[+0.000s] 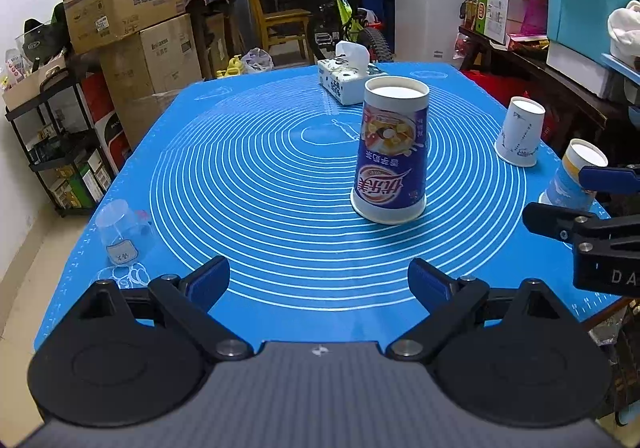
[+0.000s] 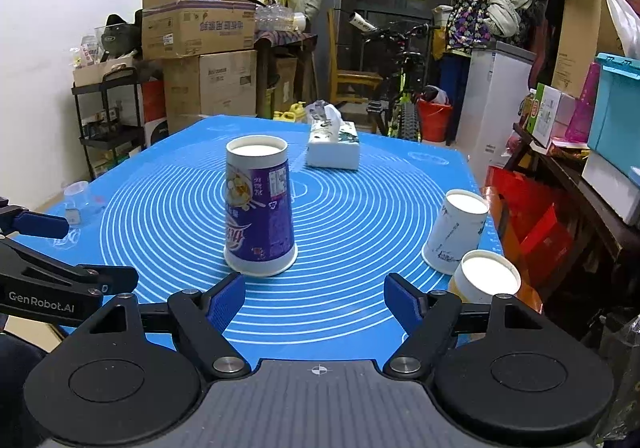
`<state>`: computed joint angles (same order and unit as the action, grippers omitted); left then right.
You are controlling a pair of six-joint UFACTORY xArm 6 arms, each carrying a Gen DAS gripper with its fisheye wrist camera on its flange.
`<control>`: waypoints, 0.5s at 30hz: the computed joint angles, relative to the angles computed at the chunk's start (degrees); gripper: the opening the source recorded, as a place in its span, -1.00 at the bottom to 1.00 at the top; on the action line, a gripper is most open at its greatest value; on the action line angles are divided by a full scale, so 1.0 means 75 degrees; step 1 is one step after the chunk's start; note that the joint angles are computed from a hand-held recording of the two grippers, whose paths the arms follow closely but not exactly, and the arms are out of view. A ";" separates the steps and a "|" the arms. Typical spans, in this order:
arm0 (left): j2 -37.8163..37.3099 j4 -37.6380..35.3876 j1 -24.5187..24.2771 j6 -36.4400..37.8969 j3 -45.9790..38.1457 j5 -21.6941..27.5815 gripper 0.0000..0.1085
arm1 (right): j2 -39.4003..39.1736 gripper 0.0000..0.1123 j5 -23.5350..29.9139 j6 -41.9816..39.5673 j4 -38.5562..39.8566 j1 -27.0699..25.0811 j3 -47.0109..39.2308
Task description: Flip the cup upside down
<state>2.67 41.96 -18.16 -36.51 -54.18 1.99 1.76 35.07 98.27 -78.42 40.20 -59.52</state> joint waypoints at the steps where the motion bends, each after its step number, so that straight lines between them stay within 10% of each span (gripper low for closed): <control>1: -0.0017 -0.0040 -0.0001 0.0054 0.0027 -0.0006 0.75 | 0.0004 0.43 -0.0023 0.0008 0.0006 0.0003 0.0004; 15: -0.0046 -0.0398 -0.0067 0.0381 0.0092 0.0109 0.75 | -0.0029 0.43 -0.0138 -0.0043 0.0175 0.0022 0.0058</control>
